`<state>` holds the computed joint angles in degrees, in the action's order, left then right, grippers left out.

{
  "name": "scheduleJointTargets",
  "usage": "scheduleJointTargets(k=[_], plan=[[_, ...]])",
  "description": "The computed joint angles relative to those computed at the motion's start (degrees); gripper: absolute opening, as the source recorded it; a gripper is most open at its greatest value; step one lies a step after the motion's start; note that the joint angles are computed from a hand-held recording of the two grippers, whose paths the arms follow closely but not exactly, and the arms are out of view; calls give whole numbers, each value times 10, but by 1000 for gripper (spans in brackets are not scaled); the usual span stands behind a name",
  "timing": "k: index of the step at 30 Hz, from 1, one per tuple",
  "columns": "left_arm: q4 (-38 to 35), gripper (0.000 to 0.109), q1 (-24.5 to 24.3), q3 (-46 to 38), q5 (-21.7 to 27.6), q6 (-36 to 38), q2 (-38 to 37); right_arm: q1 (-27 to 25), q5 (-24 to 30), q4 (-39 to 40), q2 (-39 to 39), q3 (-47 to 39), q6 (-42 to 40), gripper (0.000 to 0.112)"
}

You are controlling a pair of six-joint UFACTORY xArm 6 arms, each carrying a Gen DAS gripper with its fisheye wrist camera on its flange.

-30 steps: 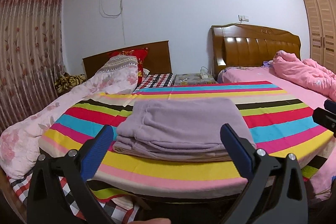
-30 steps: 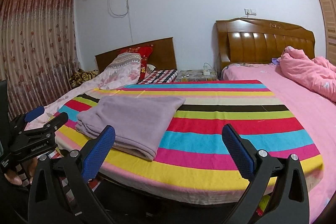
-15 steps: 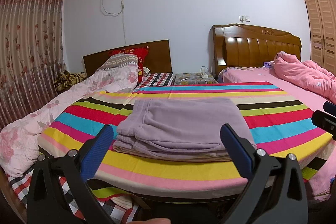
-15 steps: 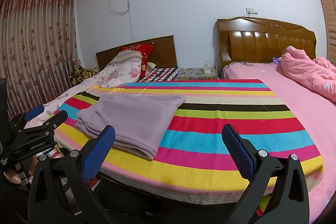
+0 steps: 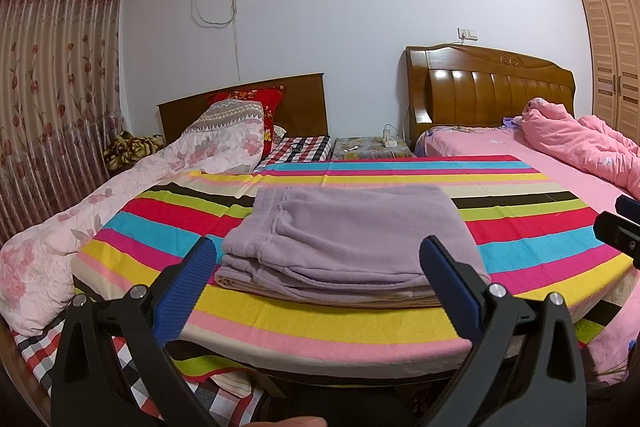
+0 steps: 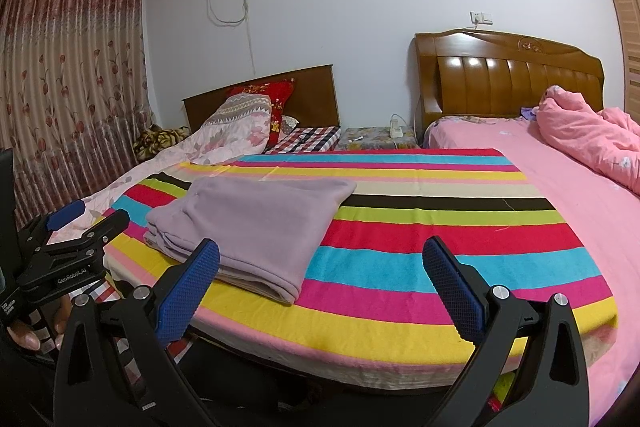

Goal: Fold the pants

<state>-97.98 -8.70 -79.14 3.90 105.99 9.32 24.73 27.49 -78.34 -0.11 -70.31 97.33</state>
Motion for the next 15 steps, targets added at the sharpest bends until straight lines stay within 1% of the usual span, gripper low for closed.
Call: scheduleJointTargets(k=[15], plan=[[4,102,0,0,0,-4,1,-4,-7,5,5,-4,-6,99]])
